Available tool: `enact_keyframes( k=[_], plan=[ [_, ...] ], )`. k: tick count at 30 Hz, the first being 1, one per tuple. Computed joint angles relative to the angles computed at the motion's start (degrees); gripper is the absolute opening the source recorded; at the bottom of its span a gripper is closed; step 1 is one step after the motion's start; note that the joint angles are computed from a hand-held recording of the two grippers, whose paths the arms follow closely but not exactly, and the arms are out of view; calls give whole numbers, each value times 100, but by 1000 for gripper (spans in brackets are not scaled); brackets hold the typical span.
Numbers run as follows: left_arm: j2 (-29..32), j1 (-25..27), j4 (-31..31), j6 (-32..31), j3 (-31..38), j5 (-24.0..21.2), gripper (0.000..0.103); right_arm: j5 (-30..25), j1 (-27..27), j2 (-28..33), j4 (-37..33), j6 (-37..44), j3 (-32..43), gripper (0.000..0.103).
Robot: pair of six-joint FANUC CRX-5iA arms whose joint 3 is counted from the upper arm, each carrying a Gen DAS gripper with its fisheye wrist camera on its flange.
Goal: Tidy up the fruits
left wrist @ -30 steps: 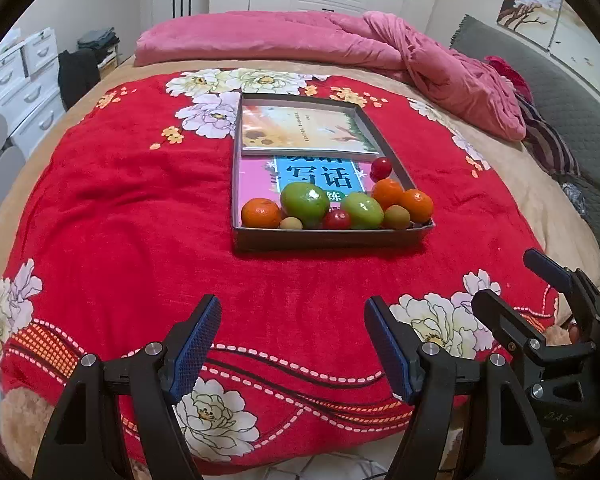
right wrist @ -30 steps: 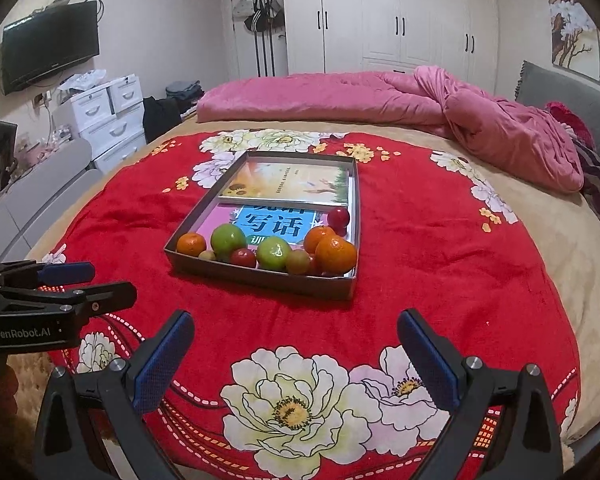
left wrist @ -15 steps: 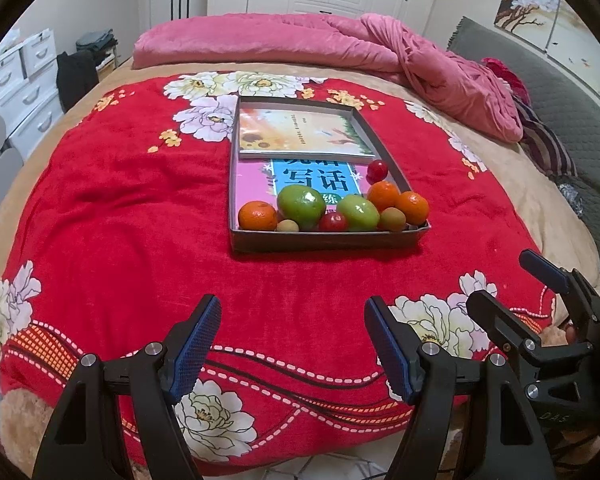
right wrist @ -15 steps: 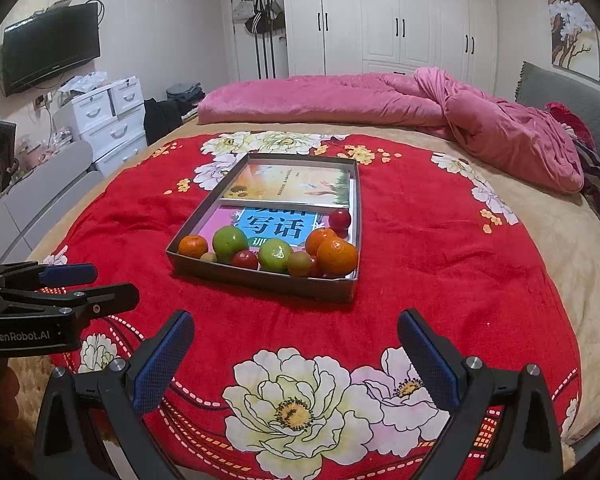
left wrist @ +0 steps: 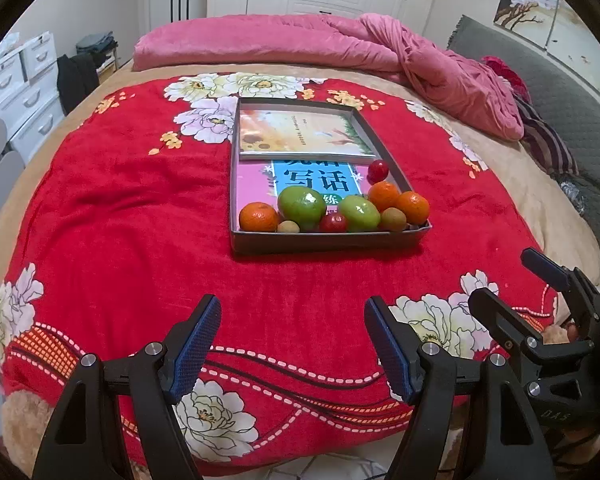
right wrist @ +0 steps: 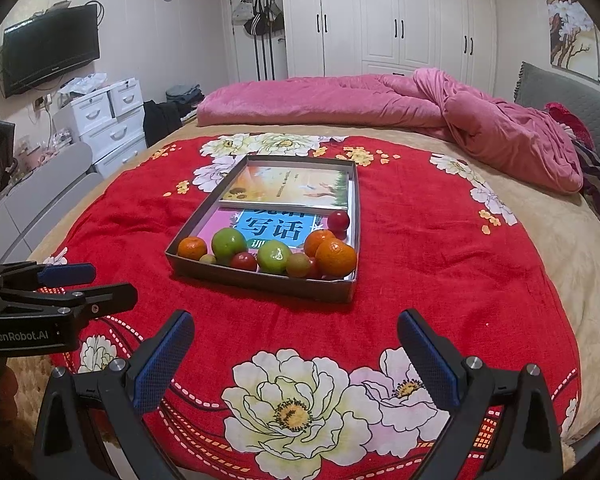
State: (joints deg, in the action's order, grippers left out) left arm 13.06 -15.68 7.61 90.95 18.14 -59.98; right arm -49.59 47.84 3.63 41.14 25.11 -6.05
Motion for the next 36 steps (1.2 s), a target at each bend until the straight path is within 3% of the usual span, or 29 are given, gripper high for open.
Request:
enact_keyframes(
  k=[26,36],
  plan=[
    [-49,8,175,-164,-94,132,76,-47,8,26,-13,-14,11,102],
    [-70,-48,-71,37,-61,157,76,-4,-17,9,16,-77,-24,102]
  ],
)
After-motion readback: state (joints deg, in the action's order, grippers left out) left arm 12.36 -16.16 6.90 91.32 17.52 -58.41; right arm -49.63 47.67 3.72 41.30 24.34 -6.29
